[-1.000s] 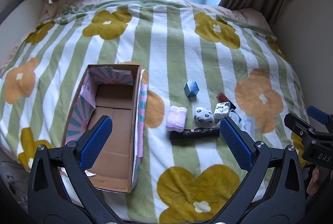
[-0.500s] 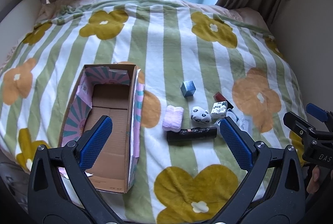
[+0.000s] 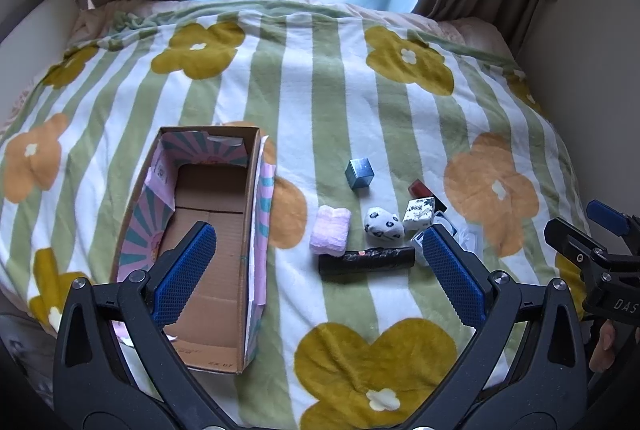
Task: Organize objects
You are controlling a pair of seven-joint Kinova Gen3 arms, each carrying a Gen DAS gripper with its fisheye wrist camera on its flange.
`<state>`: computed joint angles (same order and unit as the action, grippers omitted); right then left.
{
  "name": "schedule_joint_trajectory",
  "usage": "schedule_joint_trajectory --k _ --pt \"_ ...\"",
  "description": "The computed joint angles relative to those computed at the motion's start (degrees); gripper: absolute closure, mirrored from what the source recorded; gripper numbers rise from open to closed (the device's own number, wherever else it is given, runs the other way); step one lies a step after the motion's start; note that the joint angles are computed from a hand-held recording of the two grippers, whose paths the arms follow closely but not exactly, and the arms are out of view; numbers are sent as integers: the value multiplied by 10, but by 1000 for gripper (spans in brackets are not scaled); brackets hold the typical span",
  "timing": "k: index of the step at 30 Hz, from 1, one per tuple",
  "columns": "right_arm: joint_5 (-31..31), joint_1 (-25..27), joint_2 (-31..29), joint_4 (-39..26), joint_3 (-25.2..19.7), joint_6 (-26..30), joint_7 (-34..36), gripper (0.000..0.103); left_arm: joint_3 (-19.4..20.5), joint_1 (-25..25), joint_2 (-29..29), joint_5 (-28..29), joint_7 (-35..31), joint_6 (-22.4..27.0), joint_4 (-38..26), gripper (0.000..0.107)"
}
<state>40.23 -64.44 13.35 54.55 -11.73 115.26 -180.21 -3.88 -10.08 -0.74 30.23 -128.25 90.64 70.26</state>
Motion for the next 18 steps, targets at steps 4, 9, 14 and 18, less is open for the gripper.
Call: schedule_joint_trajectory --k 4,9,14,18 --pt "-6 8 -10 14 -3 -15 4 1 5 6 1 -6 16 -2 -2 5" --pt "-18 33 -47 57 -15 -47 8 1 19 21 8 -25 53 -9 -8 5" --pt "-51 97 -94 116 -32 -91 14 0 45 54 28 -53 104 -19 -20 5" --pt "-112 165 -137 176 -27 -147 15 0 67 89 49 -83 151 -37 -23 5"
